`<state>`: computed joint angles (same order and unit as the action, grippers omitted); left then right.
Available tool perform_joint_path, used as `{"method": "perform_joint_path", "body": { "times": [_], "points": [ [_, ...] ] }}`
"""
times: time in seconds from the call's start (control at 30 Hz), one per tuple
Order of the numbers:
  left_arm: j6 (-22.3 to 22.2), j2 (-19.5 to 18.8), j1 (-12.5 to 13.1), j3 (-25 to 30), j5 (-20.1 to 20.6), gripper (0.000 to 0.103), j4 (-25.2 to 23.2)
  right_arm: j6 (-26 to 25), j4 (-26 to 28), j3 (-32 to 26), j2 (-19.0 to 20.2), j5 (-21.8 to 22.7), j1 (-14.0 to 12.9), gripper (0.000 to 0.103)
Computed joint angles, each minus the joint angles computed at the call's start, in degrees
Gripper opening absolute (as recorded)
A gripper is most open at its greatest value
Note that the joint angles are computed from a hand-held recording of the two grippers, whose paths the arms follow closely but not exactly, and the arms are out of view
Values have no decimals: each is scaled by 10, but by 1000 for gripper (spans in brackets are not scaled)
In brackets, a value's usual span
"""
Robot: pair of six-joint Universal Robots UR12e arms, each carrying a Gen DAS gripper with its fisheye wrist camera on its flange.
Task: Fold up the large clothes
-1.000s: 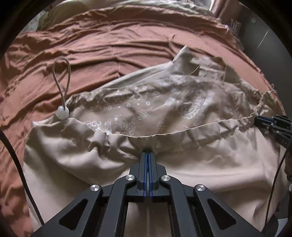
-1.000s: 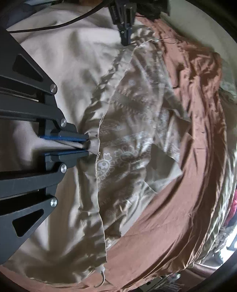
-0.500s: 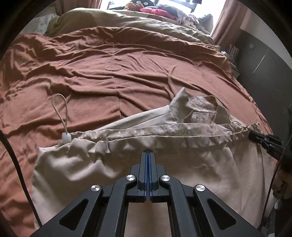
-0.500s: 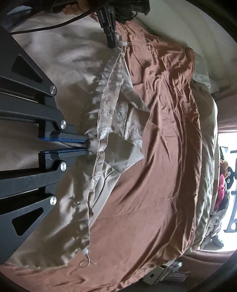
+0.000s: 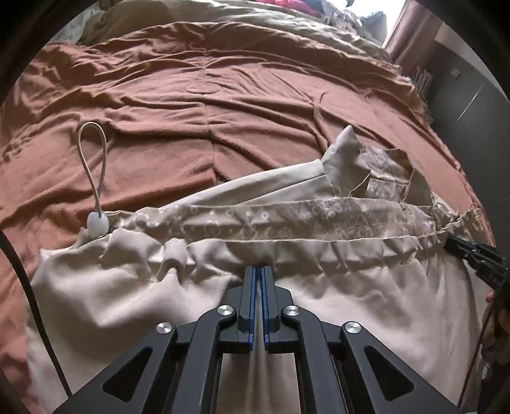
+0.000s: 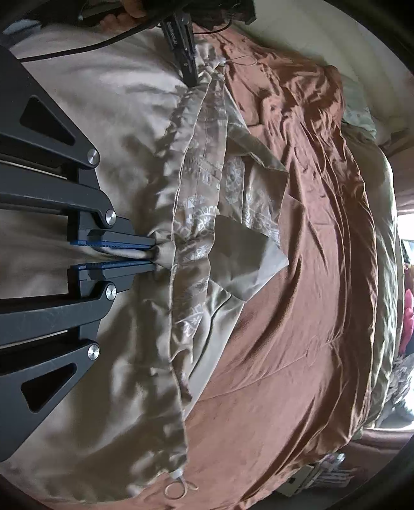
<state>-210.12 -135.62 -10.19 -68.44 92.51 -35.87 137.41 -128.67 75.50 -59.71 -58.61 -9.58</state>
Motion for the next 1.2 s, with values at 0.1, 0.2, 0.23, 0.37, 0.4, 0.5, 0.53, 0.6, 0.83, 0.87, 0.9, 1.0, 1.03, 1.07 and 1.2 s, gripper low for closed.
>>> {"method": "perform_joint_path", "body": {
  "times": [0.1,0.2,0.23,0.37,0.4,0.5,0.53,0.6,0.83,0.87,0.9,1.0,1.03,1.07,1.2],
  "points": [
    [-19,18,0,-21,-12,10,13,3,-18,16,-17,7,-7,17],
    [-33,45,-6,-58,4,63,58,-2,-30,42,-41,24,-16,94],
    [-33,53,-10,-69,18,75,76,-3,-36,54,-50,32,-20,95],
    [-35,91,-22,-116,51,80,120,-9,-37,86,-80,49,-33,95],
    [-38,98,-23,-124,52,80,125,-8,-30,94,-90,55,-37,95],
    [-44,125,-29,-159,66,80,142,-18,-34,125,-117,78,-50,95],
    [-48,135,-31,-172,74,80,148,-24,-35,133,-124,83,-53,95],
    [-62,154,-33,-203,80,80,170,-44,-22,151,-141,93,-59,95],
    [-120,205,-36,-294,87,80,215,-82,58,181,-182,115,-75,95],
    [-130,212,-37,-307,91,80,217,-84,58,187,-186,113,-75,95],
    [-139,217,-38,-317,94,80,219,-95,65,195,-193,115,-76,95],
    [-170,234,-37,-357,96,80,245,-107,68,216,-205,111,-78,95],
    [-184,239,-36,-371,95,80,257,-104,66,222,-208,110,-78,95],
    [-195,243,-35,-382,94,80,264,-100,60,229,-211,108,-78,94],
    [-233,253,-33,-417,86,69,284,-83,68,239,-210,85,-73,57]
  ]
}}
